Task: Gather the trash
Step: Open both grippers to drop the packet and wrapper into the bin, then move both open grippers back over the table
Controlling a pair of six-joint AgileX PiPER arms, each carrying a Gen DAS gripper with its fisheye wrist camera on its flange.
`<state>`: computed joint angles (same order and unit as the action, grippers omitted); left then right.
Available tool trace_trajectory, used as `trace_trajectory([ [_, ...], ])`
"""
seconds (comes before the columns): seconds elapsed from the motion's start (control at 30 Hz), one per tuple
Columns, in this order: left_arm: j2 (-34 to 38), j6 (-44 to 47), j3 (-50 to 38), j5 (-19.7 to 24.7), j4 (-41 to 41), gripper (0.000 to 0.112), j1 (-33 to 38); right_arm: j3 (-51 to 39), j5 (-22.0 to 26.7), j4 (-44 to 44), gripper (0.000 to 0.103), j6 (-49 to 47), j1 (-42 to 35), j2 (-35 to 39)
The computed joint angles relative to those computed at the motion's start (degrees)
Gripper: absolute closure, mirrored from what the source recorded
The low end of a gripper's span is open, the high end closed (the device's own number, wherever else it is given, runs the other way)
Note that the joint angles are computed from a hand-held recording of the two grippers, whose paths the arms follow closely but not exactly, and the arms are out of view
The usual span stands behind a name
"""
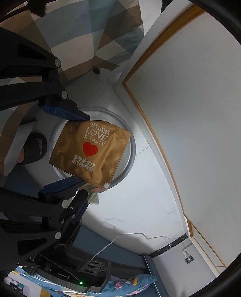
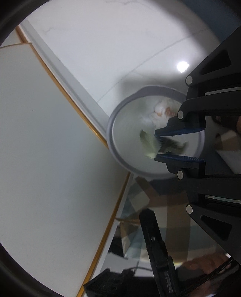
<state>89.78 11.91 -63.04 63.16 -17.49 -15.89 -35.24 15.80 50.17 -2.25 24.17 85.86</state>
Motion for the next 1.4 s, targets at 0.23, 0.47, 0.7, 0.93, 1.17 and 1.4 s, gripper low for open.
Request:
trace_trajectory([
  [0.23, 1.91, 0.60, 0.10, 0.02, -0.67, 0.059, 0.08, 0.97, 0.11, 7.87, 0.082, -9.47, -1.44, 0.33],
  [0.47, 5.27, -0.30, -1.38, 3.01, -1.26, 0.058, -1.35, 5.02, 1.10, 2.46, 0.080, -3.19, -4.47, -5.53],
  [0.7, 6.84, -3.77, -2.51, 4.91, 1.63, 0.052, -3.69, 7.32, 2.78, -11.20, 0.079, 11.25, -6.25, -13.62],
  [0.93, 6.57, -3.55, -2.46, 5.63, 1.95, 0.045, -3.20, 7.13, 4.58, -14.26, 0.078, 13.86, -6.86, -17.04],
  [1.17, 5.56, -3.00, -2.35, 6.05, 1.59, 0.036, -2.99, 6.79, 5.61, -15.58, 0.078, 15.09, -6.97, -18.52],
  [1.4, -0.38, -2.72, -0.82, 5.02, 1.80, 0.036, -1.20, 6.00, 7.70, -19.04, 0.078, 18.42, -6.96, -20.70],
])
